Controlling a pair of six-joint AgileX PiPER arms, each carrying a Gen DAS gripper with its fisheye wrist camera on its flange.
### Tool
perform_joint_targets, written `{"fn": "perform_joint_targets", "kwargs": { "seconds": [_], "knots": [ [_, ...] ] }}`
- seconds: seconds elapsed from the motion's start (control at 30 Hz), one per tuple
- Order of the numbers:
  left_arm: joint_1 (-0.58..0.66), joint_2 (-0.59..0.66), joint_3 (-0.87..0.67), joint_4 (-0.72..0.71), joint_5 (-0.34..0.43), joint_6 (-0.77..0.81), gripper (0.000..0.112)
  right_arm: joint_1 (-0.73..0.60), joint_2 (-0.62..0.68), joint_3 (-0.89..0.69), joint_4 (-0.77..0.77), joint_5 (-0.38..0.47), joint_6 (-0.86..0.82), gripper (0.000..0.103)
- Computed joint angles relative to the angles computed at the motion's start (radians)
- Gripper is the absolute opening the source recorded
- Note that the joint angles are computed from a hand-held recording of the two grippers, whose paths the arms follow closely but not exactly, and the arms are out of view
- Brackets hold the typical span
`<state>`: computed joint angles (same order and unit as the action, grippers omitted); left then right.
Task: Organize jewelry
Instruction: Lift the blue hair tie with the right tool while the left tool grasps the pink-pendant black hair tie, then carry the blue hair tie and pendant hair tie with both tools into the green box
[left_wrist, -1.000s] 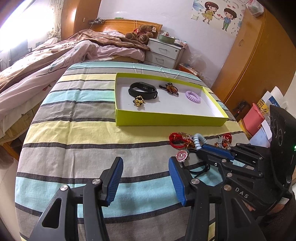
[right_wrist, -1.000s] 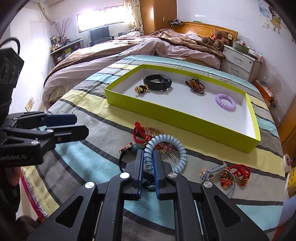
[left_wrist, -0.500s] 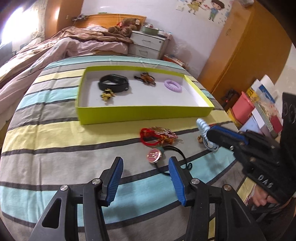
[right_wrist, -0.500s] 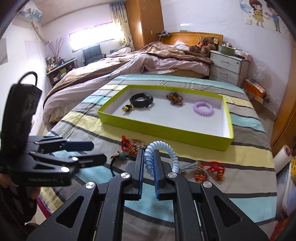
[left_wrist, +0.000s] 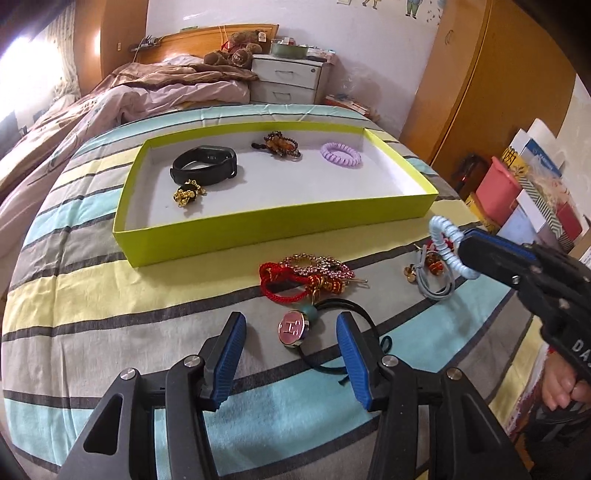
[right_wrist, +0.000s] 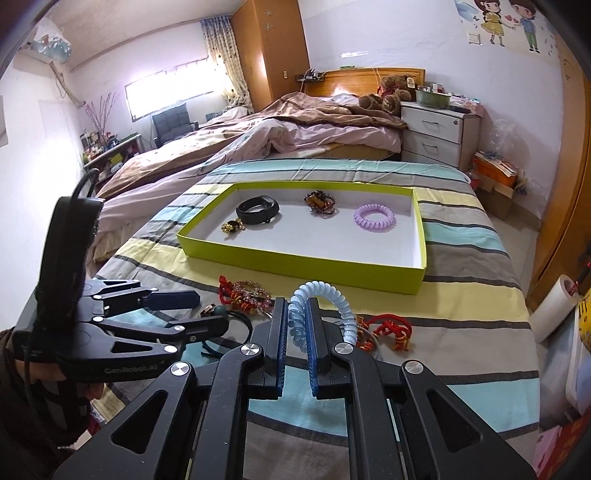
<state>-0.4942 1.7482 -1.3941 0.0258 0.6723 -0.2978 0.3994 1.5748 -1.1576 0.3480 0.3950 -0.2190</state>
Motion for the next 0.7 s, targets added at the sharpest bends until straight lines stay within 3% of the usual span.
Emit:
{"fn": "perform_joint_targets", "kwargs": {
  "seconds": [0.1,0.2,0.33,0.5,0.7],
  "knots": [
    [-0.022,0.004,-0.005,0.067,0.010,-0.046,0.050,-0.003,-0.005,0.006,0.013,-0.005,-0.010,0.010],
    [-0.043,0.003,-0.005,0.142,0.025,-0.103,0.040,-0.013,-0.012,0.014,0.044,-0.003,-0.044,0.010],
    [-0.030,-0.004,0.004,0.132,0.021,-0.091,0.026,-0.019,-0.014,0.015,0.056,-0.002,-0.055,0.010],
    [-0.021,-0.011,0.011,0.124,0.020,-0.077,0.017,-0.024,-0.014,0.015,0.065,-0.001,-0.062,0.010],
    [-0.008,-0.030,0.034,0.094,0.004,-0.059,0.016,-0.024,-0.014,0.014,0.052,0.001,-0.045,0.010]
  ]
}}
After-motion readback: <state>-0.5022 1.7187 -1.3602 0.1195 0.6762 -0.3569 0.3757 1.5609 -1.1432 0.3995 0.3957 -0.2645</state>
